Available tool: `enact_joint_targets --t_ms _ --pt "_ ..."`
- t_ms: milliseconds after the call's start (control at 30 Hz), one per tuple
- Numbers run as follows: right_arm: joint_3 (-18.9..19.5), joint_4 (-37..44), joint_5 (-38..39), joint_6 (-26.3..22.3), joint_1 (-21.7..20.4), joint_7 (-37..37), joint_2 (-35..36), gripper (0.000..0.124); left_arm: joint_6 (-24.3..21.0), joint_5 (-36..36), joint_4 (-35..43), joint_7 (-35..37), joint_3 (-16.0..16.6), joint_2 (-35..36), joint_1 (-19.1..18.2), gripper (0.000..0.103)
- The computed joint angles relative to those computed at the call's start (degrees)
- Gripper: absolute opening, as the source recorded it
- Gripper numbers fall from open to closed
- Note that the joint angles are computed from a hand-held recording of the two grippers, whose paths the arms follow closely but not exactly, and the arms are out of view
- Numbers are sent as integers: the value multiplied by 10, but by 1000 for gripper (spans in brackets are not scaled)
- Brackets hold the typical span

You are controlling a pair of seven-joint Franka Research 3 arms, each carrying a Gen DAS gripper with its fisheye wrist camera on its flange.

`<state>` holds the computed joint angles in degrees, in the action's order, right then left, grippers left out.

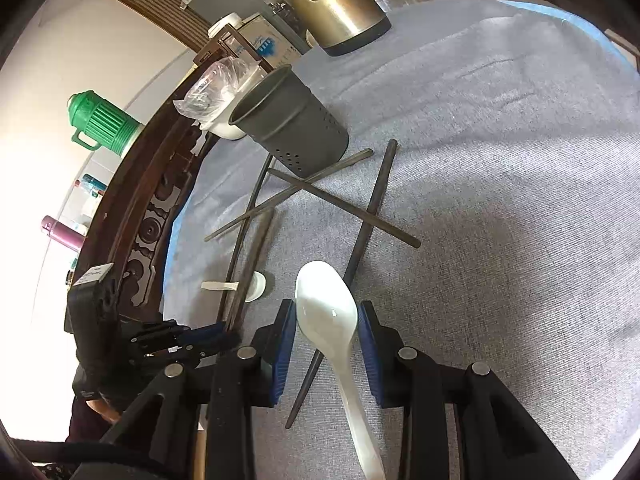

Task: Organize utensils
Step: 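Grasp the other white spoon with the left gripper while the right holds its spoon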

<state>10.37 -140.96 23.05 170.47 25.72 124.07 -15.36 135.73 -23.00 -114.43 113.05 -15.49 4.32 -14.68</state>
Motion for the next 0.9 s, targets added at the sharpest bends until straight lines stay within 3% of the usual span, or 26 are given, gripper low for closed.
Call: enact_joint_targets --t_ms 233,433,500,633,667,900 --pt "11 -9 -17 6 -16 25 -10 33 -14 -53 32 11 -17 15 -13 7" --pt "4 -20 -16 13 -9 27 -22 33 26 40 44 -59 -9 22 -22 7" --pt "-2 -22 -7 19 -2 20 -21 33 23 75 47 -77 -5 20 -20 10" --pt "-16 -18 25 30 19 -5 -12 33 29 145 50 -86 -5 19 -21 39" --pt "-14 -18 27 31 19 -6 -11 33 34 163 50 -85 -6 20 -23 42" --pt "4 -22 19 38 -2 16 -15 33 22 247 90 -47 -15 62 -39 45"
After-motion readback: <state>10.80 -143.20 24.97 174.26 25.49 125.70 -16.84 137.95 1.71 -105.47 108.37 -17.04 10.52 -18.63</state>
